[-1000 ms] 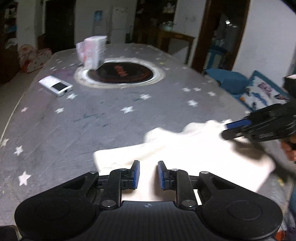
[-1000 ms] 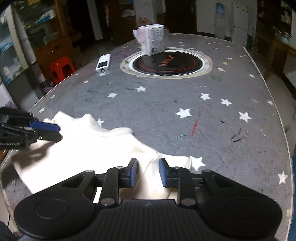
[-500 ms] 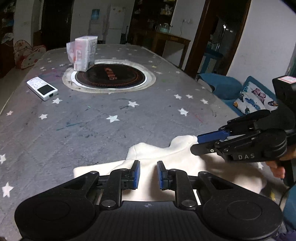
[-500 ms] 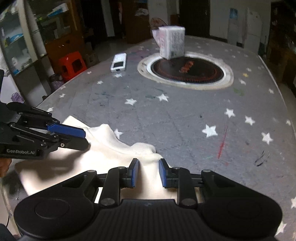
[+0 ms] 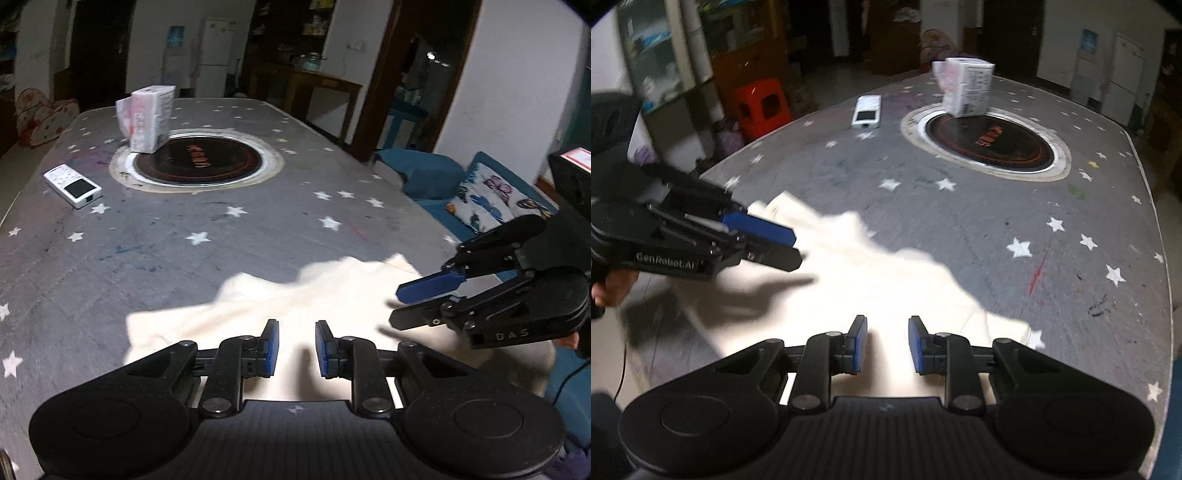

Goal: Fold clothes
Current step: 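Open both grippers and withdraw them from the folded sweatshirt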

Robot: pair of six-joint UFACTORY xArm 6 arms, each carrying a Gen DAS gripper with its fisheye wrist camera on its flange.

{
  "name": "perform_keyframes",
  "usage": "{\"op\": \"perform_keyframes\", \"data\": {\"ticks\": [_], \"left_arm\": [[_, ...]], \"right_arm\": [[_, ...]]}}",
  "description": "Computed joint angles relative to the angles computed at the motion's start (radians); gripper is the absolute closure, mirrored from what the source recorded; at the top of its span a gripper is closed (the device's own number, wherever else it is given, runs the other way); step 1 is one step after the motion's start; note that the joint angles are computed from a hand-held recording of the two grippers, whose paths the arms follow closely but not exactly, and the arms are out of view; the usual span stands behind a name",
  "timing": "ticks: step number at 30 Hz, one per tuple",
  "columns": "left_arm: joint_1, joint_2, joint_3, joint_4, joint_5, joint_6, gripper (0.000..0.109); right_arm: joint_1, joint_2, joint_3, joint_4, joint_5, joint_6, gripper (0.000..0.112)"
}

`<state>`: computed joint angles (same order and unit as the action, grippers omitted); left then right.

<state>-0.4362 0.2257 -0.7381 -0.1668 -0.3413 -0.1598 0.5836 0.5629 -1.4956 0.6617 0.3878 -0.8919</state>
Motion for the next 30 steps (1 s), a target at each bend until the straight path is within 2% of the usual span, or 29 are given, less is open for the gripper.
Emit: {"op": "perform_keyframes", "data": {"ticks": [5,9,13,16,20,24,28,30], "left_arm": [[-0.051,-0.039,0.070,0.004,-0.036,-0.027,0.085],[-0.121,-0.054,0.109,-0.182,-0.069,0.119,0.085],[-0.128,-0.068,0.156,-0.228,-0.095,0.097,0.085],[-0.111,-0.098,0.210,-0.201,-0.127,0.031,0.085],[-0.135,-0.128,0.247,-0.342,-0.157,0.108,0.085],[-0.112,-0.129,0.272,-0.306,-0.160,0.059,0.085],[-0.115,-0.150,0.274,-0.325,-0.158,0.086,0.085],[-0.093,-0.150,0.269,-0.277,-0.165,0.051,0.084]], "right_arm": [[0.008,-0.110,0.153,0.042,-0.036,-0.075,0.088],[0.008,-0.162,0.242,0.045,-0.076,-0.087,0.088],[-0.004,-0.160,0.268,0.063,-0.080,-0.076,0.089],[-0.003,-0.165,0.273,0.090,-0.084,-0.101,0.089],[0.000,-0.174,0.266,0.115,-0.090,-0.134,0.089],[-0.004,-0.145,0.238,0.091,-0.079,-0.101,0.089],[-0.006,-0.136,0.223,0.070,-0.071,-0.083,0.089],[-0.005,-0.136,0.212,0.072,-0.083,-0.091,0.089]]}}
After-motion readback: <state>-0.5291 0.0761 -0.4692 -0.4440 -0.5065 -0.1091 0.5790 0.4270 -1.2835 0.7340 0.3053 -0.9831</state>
